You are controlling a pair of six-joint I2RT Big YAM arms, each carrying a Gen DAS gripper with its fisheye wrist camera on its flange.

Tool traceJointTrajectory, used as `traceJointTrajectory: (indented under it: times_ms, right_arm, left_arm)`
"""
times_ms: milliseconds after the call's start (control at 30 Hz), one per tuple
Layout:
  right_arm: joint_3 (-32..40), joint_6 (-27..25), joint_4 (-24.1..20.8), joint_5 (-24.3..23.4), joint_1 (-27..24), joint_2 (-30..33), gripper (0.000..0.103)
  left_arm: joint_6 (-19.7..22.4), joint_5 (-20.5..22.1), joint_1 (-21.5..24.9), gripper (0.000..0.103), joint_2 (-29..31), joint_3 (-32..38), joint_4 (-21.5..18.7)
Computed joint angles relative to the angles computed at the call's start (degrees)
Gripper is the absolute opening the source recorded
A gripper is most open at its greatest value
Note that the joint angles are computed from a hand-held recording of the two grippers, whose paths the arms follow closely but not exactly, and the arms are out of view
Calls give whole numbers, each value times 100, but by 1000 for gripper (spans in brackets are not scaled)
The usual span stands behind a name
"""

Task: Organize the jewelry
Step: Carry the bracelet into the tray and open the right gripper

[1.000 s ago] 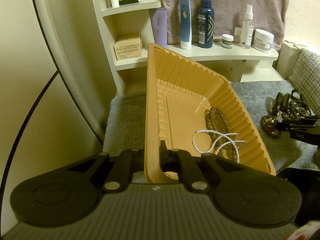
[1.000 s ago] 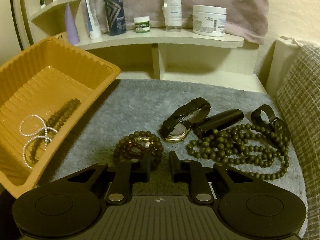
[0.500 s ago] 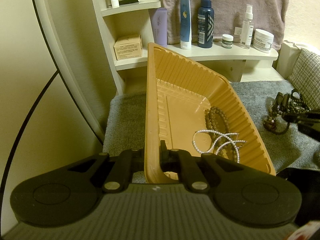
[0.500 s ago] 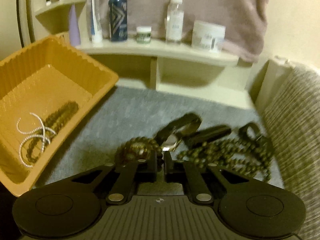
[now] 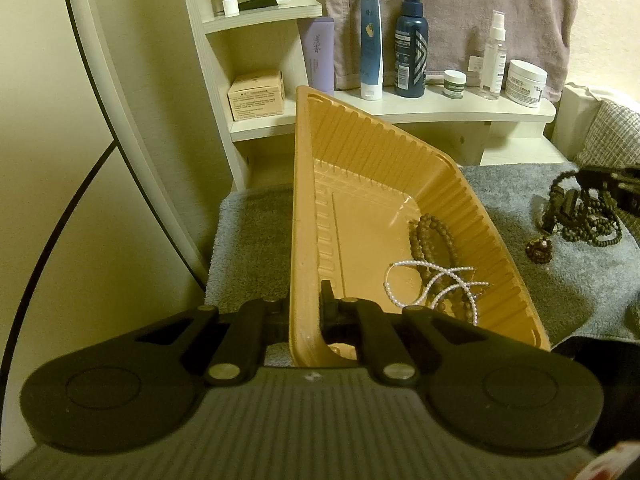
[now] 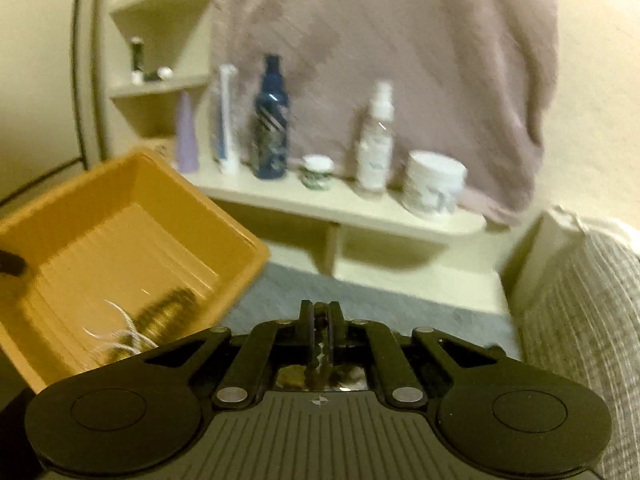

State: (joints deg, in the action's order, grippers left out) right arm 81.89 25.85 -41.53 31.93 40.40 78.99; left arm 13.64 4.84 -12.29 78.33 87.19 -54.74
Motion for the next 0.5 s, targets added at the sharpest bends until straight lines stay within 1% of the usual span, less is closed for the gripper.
traceJointTrajectory:
  times_ms: [133,267,367,500]
  right_arm:
    - [289,-252,281,-484,51,116,6]
    - [546,-367,484,-1247,91,291,6]
    - [737,-379,438,-2042,78,485,6]
    - [903,-411,327,-2544,84,744,6]
  left_arm:
    - [-4,-1,-7,6,6,10,-4]
    - [-7,18,7,6,4,19,-25]
    - [-10,31,17,6,3,20,-35]
    - [-9,32,20,6,8,24,-40]
